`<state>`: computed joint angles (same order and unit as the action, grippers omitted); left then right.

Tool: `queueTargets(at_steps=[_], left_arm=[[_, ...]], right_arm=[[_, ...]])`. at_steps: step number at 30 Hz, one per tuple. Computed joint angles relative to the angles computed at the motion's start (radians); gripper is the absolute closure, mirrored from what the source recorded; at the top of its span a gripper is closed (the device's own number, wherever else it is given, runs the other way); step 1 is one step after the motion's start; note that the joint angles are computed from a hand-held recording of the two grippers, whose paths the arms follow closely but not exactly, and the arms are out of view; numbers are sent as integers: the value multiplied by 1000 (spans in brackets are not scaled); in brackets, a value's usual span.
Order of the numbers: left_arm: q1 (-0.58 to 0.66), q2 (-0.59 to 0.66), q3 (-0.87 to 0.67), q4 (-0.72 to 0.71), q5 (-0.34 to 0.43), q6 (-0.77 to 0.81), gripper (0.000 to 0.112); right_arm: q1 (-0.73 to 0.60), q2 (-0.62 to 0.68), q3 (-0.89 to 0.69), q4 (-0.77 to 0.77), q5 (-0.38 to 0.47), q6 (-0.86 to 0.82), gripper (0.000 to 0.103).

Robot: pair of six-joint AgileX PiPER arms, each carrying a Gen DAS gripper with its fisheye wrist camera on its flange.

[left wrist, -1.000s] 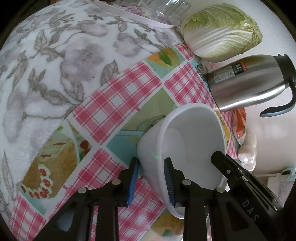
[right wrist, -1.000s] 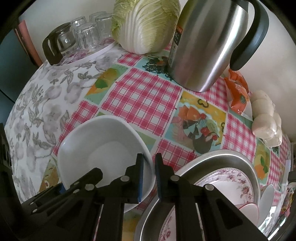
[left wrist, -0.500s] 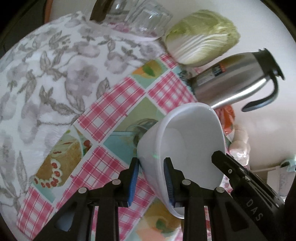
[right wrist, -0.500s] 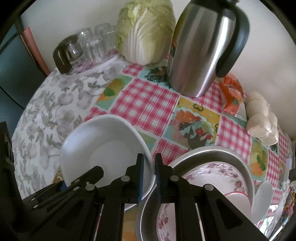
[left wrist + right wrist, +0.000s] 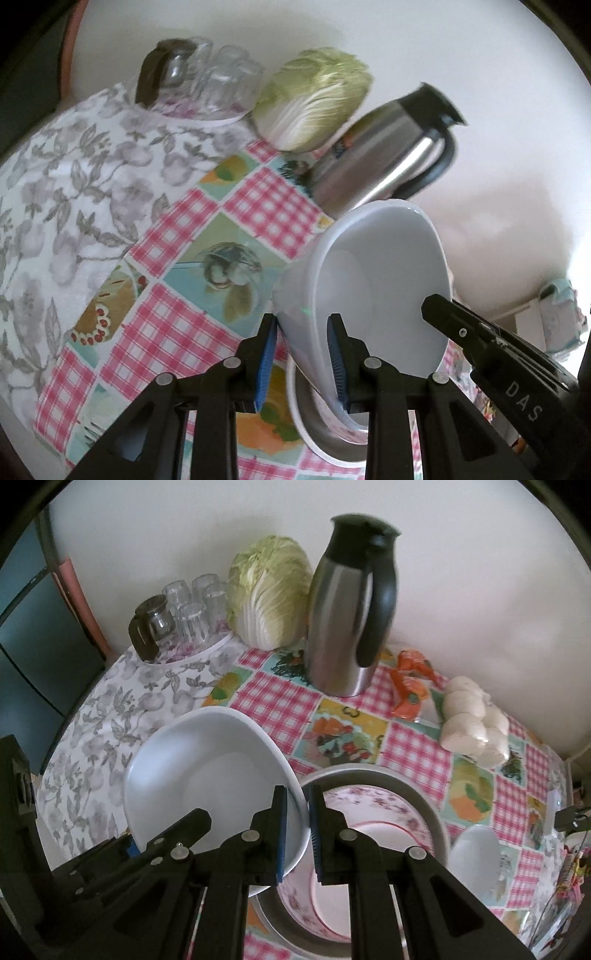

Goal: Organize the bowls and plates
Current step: 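Lift the white square bowl with both tools and carry it over the basin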

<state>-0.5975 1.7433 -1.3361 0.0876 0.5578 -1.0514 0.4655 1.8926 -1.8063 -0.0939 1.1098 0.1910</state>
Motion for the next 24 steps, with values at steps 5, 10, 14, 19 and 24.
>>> queueTargets(at_steps=[5,10,14,19,24], left_arm=[[-66,16,-57,68,35,-63,82],[-117,67,-132,61,74,-45,82],[-158,118,-217,86,131,-41,82],[-182,169,-288,84,176,-11,82],[-204,219,-361,94,230,12,81]], right_arm=[[-34,-85,62,1,9,-22,91],[-100,-156,153,32,-27,-56,90],[-174,-204,235,93,-60,-96,91],[-278,-267,366,216,-129,-178,91],[-353,-319,491,312,-210,-232,90]])
